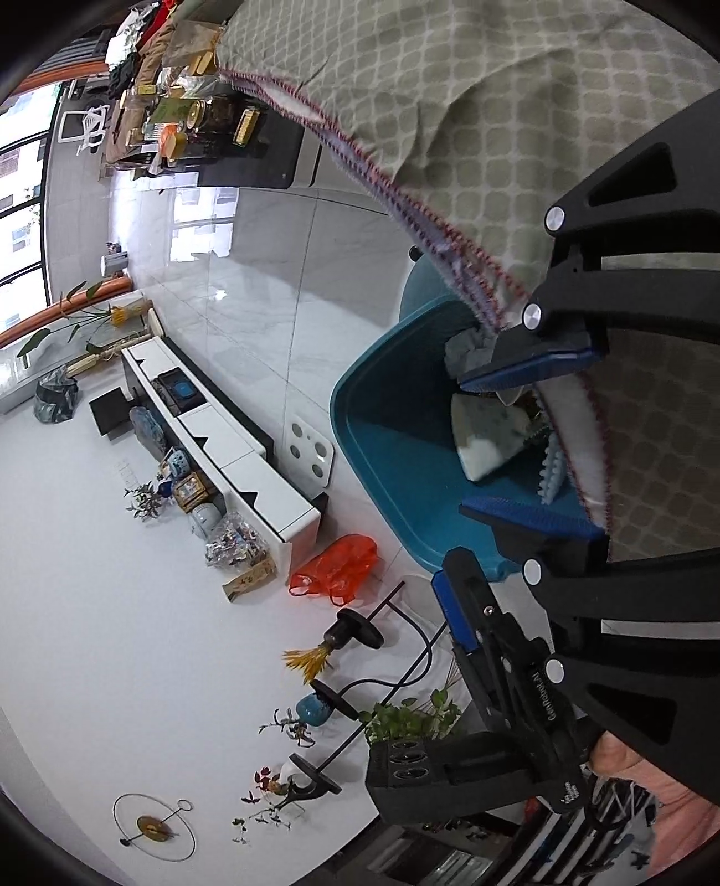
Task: Collect trash
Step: 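Open both grippers over the teal bin to drop the tissue and cup, then move both grippers back over the table trash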
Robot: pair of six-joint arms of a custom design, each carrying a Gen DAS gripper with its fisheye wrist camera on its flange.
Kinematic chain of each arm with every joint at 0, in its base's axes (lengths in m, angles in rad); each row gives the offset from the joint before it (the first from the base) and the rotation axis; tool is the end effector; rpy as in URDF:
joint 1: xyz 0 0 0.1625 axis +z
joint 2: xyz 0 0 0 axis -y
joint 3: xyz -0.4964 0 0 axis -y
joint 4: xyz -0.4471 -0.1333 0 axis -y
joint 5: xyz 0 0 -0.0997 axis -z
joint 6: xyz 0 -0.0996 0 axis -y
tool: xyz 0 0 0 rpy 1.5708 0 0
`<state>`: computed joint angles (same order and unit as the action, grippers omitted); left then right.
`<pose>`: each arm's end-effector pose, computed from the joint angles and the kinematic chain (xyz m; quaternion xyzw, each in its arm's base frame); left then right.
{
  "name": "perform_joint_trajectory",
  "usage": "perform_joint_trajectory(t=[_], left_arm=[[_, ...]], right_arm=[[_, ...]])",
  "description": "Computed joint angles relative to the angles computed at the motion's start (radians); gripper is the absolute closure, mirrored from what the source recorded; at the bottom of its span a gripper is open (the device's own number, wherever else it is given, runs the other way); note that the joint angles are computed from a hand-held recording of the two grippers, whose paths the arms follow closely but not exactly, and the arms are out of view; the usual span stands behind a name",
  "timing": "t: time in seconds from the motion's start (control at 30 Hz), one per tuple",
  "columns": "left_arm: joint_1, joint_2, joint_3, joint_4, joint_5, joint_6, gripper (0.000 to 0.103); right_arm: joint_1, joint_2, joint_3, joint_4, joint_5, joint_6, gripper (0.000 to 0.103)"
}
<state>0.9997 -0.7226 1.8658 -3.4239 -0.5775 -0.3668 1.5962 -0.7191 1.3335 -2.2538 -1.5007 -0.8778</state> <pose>-0.1792 -0.6798 0.1077 -0.0807 0.8370 -0.4745 0.2605 0.1617 -0.8413 0.1395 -0.4370 0.8981 -0.0457 0.0177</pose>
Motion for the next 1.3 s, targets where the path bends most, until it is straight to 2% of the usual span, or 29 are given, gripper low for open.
perform_joint_trajectory(t=[0.1, 0.23, 0.4, 0.47, 0.53, 0.67, 0.97, 1.3], left_arm=[[-0.013, 0.005, -0.003, -0.022, -0.007, 0.023, 0.04], [-0.037, 0.023, -0.011, -0.079, -0.03, 0.086, 0.026], [-0.063, 0.052, -0.03, -0.137, -0.1, 0.149, 0.017], [-0.063, 0.059, -0.037, -0.144, -0.159, 0.148, 0.016], [-0.066, 0.069, -0.051, -0.132, -0.187, 0.151, 0.016], [-0.075, 0.105, -0.1, -0.091, -0.23, 0.168, 0.016], [-0.092, 0.22, -0.259, 0.057, -0.376, 0.206, 0.016], [-0.105, 0.339, -0.462, 0.254, -0.464, 0.28, 0.016]], right_arm=[[-0.01, -0.027, 0.023, -0.02, 0.016, -0.016, 0.056], [-0.031, -0.081, 0.078, -0.069, 0.046, -0.043, 0.05], [-0.066, -0.144, 0.123, -0.111, 0.08, -0.063, 0.047], [-0.081, -0.168, 0.141, -0.131, 0.088, -0.063, 0.047], [-0.095, -0.189, 0.154, -0.149, 0.096, -0.057, 0.047], [-0.128, -0.239, 0.192, -0.215, 0.098, -0.053, 0.045], [-0.204, -0.319, 0.226, -0.307, 0.093, -0.021, 0.044], [-0.279, -0.352, 0.199, -0.415, 0.082, 0.058, 0.044]])
